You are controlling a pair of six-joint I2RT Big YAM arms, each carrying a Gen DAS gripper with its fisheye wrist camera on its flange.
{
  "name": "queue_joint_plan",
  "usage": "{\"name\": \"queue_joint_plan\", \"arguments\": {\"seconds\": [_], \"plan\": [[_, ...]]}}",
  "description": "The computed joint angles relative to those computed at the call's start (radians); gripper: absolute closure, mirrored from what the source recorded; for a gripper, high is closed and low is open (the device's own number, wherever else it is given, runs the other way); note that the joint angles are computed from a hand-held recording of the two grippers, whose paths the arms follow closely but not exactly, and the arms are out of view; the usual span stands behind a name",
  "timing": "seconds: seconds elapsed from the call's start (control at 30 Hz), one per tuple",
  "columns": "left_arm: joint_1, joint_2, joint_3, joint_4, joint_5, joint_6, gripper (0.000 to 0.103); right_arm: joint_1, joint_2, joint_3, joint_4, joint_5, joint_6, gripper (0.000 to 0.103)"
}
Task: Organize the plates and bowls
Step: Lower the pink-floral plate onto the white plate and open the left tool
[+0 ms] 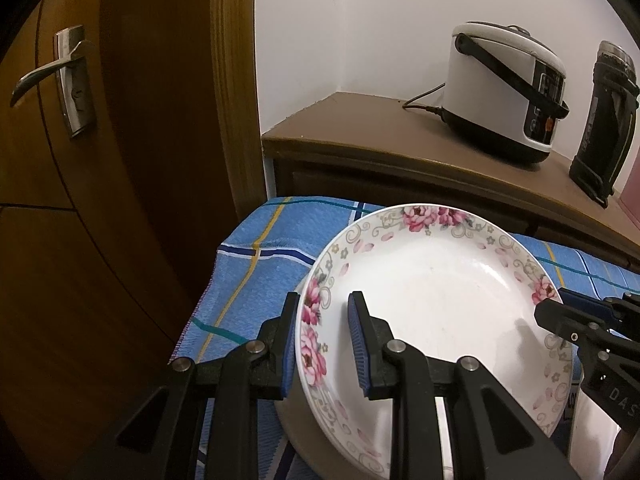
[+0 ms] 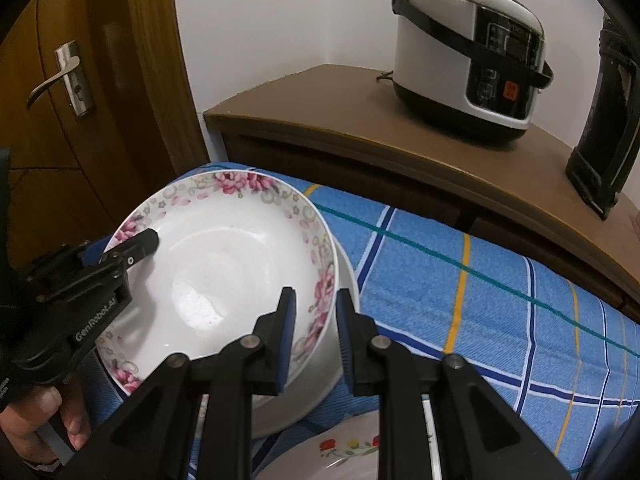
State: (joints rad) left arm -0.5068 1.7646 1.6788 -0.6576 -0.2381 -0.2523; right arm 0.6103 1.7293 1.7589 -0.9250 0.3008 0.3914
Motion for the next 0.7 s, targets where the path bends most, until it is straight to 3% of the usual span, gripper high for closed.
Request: {"name": "queue_joint_plan", "arguments": {"seconds": [0.7], "plan": [[0.005, 0.022, 0.032, -0.061, 0.037, -0.007, 0.076, -0.009, 0.038, 0.051, -0.059, -0.015, -0.004, 0.083]]}}
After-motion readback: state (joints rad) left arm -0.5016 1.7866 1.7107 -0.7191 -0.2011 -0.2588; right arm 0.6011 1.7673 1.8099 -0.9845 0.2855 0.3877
